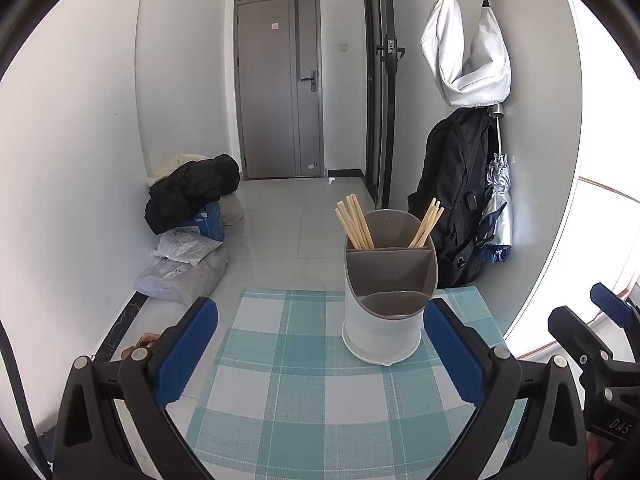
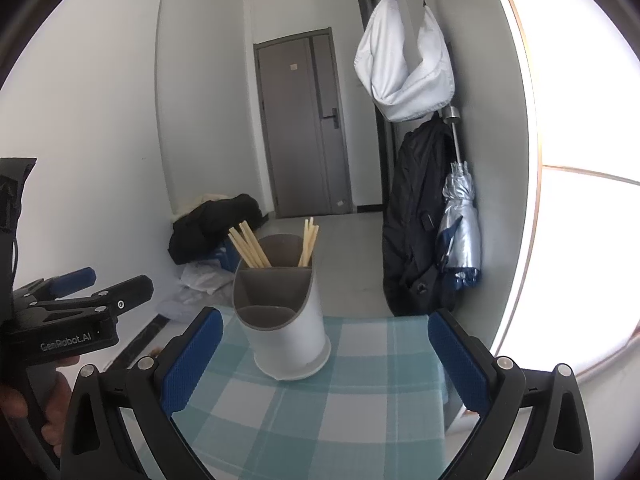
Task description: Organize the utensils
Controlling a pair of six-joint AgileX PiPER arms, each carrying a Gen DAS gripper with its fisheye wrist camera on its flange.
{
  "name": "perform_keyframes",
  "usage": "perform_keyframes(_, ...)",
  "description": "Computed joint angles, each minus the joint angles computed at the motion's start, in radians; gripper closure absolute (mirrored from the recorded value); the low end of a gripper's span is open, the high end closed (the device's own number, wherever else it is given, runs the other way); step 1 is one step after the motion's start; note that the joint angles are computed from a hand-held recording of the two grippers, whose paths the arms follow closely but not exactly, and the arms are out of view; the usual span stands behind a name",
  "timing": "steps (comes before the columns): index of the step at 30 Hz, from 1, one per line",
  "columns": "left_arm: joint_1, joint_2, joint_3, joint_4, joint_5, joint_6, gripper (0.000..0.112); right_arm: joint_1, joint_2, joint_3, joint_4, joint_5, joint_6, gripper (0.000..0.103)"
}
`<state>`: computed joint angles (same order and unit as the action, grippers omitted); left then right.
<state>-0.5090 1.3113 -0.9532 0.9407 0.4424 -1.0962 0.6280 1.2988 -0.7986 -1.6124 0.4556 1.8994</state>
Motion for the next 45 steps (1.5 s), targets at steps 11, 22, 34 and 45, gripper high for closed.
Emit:
perform_keyframes(11,-0.008,0.001,-0.001,0.027,0.013,-0.039,0.012,0.007,0.001,0.001,-0.007,0.013,0.014,0.0)
perform_keyframes(22,-0.013,-0.001,0.005,0.08,0.022,-0.106,0.012,0.008,0.006,0.001,-0.009,0.019,0.018,0.0)
perform_keyframes(34,-0.005,0.0,0.001,0.028,0.009,-0.067,0.012,0.014,0.005,0.002,0.0,0.033,0.017,0.0)
perform_keyframes(45,0.021,-0.012,0.005,-0.046,-0.017,-0.008,0.012,0.015,0.006,-0.001,0.003,0.034,0.013,0.0)
